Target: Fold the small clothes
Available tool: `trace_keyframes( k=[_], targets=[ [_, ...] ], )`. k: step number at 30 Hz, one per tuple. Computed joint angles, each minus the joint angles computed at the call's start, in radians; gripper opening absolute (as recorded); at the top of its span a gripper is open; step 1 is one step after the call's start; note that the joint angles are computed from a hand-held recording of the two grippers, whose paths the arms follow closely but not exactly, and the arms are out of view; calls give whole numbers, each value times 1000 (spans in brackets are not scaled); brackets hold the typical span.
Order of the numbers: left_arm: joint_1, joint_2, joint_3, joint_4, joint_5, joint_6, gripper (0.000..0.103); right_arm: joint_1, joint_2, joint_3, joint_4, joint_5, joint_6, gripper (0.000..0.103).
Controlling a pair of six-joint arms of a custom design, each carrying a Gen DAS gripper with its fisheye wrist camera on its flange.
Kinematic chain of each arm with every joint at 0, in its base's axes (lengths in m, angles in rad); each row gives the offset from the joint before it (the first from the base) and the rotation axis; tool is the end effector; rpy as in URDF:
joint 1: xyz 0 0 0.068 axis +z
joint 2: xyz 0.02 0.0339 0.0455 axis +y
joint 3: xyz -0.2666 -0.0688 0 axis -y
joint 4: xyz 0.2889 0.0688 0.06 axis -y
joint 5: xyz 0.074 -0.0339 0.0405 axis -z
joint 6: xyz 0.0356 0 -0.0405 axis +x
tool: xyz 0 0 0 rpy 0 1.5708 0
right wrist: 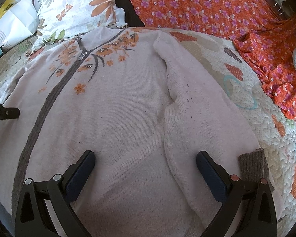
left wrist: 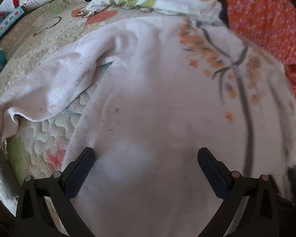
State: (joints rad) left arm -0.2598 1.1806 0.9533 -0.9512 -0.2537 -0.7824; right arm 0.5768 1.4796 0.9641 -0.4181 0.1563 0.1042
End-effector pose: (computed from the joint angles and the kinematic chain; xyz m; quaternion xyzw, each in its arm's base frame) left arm 0.2488 -0.0569 0.2532 -0.2752 0.9335 0.0114 0.2294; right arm 0.2894 0.1816 0.2010 -0.1979 0.9262 0.0344 0.3191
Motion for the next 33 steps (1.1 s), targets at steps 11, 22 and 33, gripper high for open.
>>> trace_keyframes(
  k=[11,22,33],
  targets=[
    [-75,-65,61,-49,-141,-1,103,-1,45,71,-84,5,34,103],
    [-44,-143,33,-89,-108,-19,103,-187,-100,234,-394,-239,44,90],
    [-51,-112,35,-78,-89,-16,103,-563,-75,239,-557,-260,-62,90]
  ],
)
